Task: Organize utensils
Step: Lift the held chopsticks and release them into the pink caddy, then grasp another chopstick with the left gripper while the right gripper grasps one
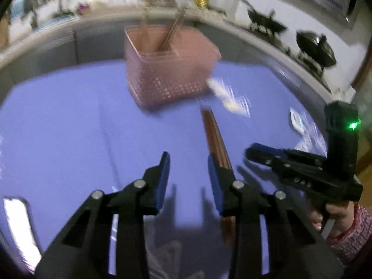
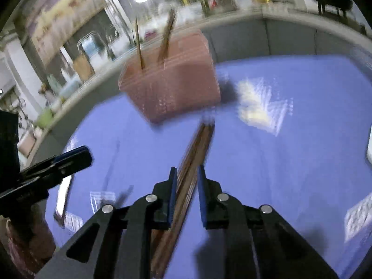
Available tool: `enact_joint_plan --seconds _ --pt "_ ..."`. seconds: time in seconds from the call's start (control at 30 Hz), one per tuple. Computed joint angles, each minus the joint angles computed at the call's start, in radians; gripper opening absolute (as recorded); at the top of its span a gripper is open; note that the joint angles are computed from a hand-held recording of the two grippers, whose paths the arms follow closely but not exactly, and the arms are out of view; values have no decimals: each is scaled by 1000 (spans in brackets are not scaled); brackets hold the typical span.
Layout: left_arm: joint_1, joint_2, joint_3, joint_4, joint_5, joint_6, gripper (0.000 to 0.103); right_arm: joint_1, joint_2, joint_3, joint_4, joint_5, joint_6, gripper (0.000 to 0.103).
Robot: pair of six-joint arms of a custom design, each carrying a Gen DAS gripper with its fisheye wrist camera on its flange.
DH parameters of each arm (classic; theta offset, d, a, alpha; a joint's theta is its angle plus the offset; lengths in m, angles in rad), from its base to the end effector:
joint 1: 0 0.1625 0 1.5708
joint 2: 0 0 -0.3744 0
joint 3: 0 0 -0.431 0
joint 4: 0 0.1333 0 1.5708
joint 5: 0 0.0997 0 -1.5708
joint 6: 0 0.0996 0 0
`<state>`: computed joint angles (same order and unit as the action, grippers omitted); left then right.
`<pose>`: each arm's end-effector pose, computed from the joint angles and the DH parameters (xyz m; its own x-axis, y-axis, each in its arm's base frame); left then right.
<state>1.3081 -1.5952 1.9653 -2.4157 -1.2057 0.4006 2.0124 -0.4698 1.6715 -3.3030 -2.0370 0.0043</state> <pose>0.0270 -0.5498 0.3437 -0.7796 0.4132 -0.4707 0.5810 0.7577 -0.2971 0.3452 -0.5230 -0.0963 -0.9064 -0.1728 0.3855 -0.3647 0.7806 -0.5076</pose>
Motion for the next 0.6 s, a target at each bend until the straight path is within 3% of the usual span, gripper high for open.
enact_joint_plan --seconds 0.17,0.3,0.6 --pt "-4 10 74 -16 58 9 32 27 48 -27 79 -75 -18 18" --pt "1 18 89 -16 80 13 29 41 68 -38 47 -144 -60 18" --pt "-27 43 105 -49 126 23 29 34 49 -8 25 -154 -57 18"
